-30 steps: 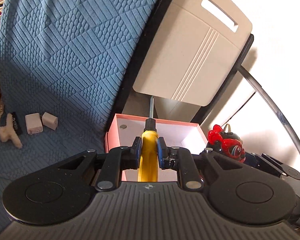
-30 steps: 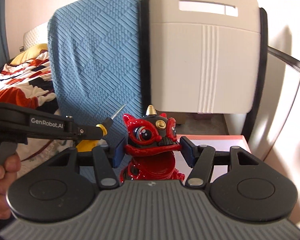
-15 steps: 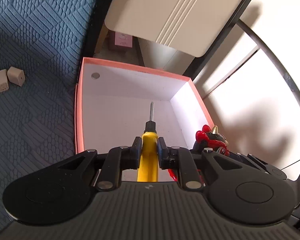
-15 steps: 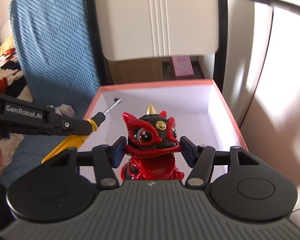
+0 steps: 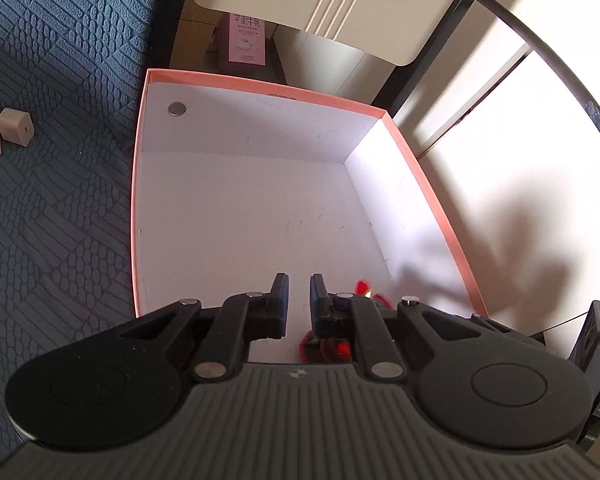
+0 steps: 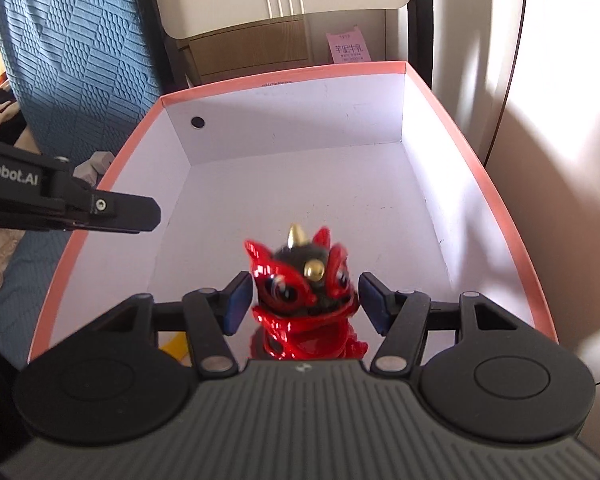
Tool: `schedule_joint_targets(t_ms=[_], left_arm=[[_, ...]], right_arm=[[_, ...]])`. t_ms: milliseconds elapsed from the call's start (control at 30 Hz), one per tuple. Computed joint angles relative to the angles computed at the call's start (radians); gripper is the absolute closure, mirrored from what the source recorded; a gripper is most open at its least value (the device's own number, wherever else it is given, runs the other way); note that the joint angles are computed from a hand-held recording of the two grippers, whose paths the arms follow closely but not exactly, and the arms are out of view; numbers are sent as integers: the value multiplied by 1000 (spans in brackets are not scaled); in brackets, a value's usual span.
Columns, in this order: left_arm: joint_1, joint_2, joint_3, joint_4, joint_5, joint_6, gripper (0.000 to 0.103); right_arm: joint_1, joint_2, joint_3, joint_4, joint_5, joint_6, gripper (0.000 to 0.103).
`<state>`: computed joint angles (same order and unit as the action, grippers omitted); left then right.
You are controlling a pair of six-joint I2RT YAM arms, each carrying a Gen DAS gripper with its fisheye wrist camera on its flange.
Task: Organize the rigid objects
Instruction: 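Lower the red lion into the pink box and open the right tool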
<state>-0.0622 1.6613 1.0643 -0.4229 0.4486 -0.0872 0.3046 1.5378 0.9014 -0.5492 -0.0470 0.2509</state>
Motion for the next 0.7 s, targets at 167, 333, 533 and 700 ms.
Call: schedule_joint_targets(t_ms=[167,333,533,700], left_arm=[[12,-42,-21,0,18,-4,90],[25,-134,-50,0,11,19,90],[79,-280,-91,-21,20,59,89],[152,-422,-120,-71,61,94,89]], right_arm=[[0,-16,22,-20,-5,2,40],[18,-56,57,-51,19,6,40],[57,-105,133,-83,39,47,40],[106,-128,206,-105,43,72,40]])
